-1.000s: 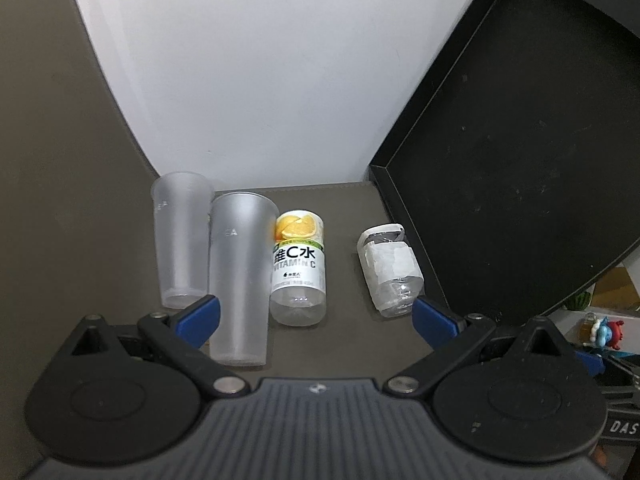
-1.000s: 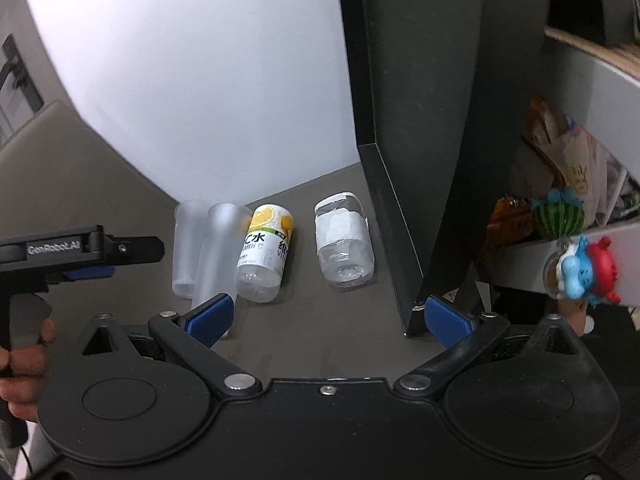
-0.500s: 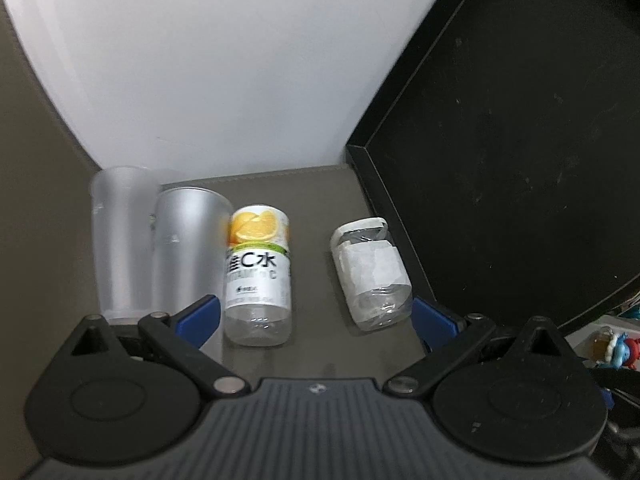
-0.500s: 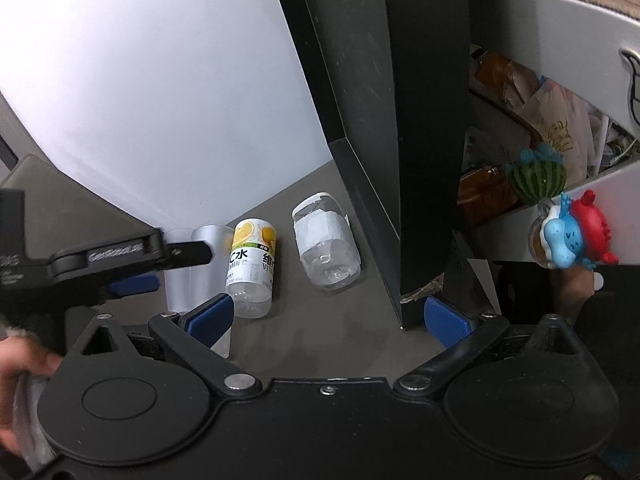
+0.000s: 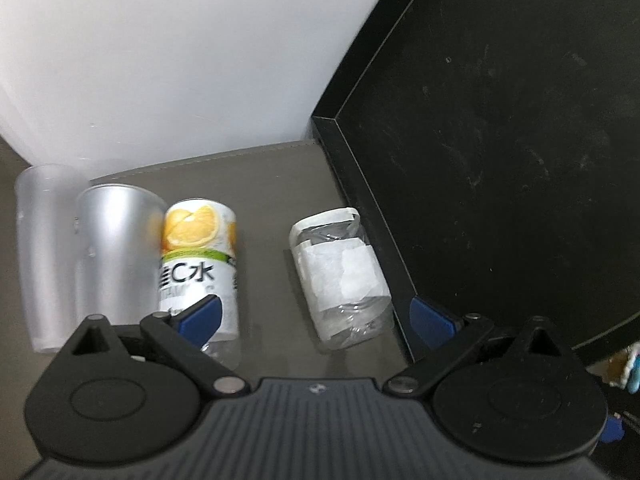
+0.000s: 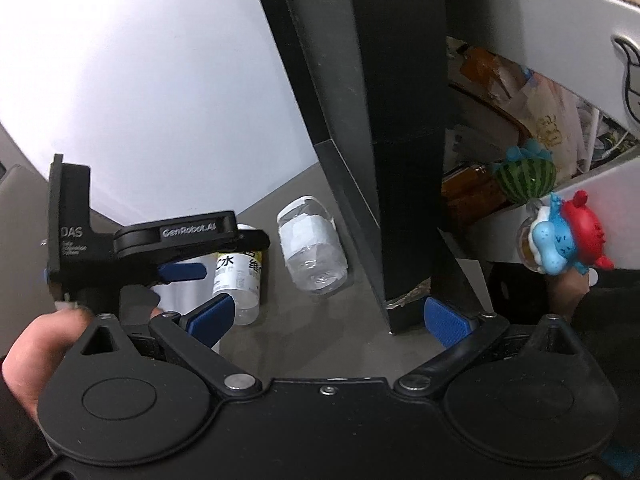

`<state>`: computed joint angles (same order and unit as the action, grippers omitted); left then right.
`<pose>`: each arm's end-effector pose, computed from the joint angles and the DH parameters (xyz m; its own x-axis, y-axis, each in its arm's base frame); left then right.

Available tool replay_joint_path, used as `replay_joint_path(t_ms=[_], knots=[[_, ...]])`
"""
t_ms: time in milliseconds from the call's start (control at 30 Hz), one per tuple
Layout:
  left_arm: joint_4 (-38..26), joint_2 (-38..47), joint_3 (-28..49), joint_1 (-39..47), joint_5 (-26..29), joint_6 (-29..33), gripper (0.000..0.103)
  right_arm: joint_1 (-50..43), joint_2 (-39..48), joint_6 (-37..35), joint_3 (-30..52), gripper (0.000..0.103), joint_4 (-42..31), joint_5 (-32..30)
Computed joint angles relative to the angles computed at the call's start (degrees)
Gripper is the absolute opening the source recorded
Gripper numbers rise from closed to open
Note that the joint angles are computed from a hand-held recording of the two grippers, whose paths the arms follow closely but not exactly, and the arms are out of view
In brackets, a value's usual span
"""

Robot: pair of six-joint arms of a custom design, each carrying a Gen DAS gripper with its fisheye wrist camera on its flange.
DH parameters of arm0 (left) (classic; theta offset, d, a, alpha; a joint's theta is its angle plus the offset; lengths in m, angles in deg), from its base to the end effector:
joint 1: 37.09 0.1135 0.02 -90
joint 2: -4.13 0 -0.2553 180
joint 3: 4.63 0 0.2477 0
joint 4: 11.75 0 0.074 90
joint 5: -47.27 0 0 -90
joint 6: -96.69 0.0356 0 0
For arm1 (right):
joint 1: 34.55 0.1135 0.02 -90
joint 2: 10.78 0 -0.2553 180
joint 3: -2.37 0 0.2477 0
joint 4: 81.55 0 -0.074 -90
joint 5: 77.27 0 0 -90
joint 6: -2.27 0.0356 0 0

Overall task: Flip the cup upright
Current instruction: 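Move the left gripper toward the clear paper-wrapped cup lying on its side, then close the left gripper around the body of the lying clear cup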

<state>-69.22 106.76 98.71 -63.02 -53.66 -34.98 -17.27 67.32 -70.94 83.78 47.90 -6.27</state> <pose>0.3476 -0.1615 0.2746 -0.7852 -0.3441 -0.5149 -0.2492 0.9367 -0.2460 0.2713 0.0965 0.2986 -0.8133 0.0330 -0.5809 -0.2684 0.8645 0.4250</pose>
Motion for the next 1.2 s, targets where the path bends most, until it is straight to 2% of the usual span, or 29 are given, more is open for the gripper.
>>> replay_joint_path(t_ms=[67, 600, 933, 1100, 1200], knots=[[0.07, 1.66, 1.09, 0.24, 0.36, 0.41, 0.101, -0.26, 0.63, 0.27, 0.13, 0.097, -0.18, -0.08], [2.39, 12.15, 6.2, 2.06, 5.3, 2.55, 0.101, -1.79, 4.2, 1.01, -0.02, 0.093, -0.5, 2.14], [0.68, 17.3, 10.57, 1.43, 3.71, 3.38, 0.101, -1.5, 5.13, 0.6, 0.72, 0.093, -1.24, 3.81], [-0.97, 19.39, 12.74, 0.52, -0.8, 2.97, 0.1, -1.62, 5.21, 0.89, 0.76, 0.093, -1.68, 4.43], [-0.76, 18.6, 11.76, 0.28, -1.29, 2.02, 0.098, -1.37, 4.7, 0.61, 0.44, 0.093, -1.81, 4.59]])
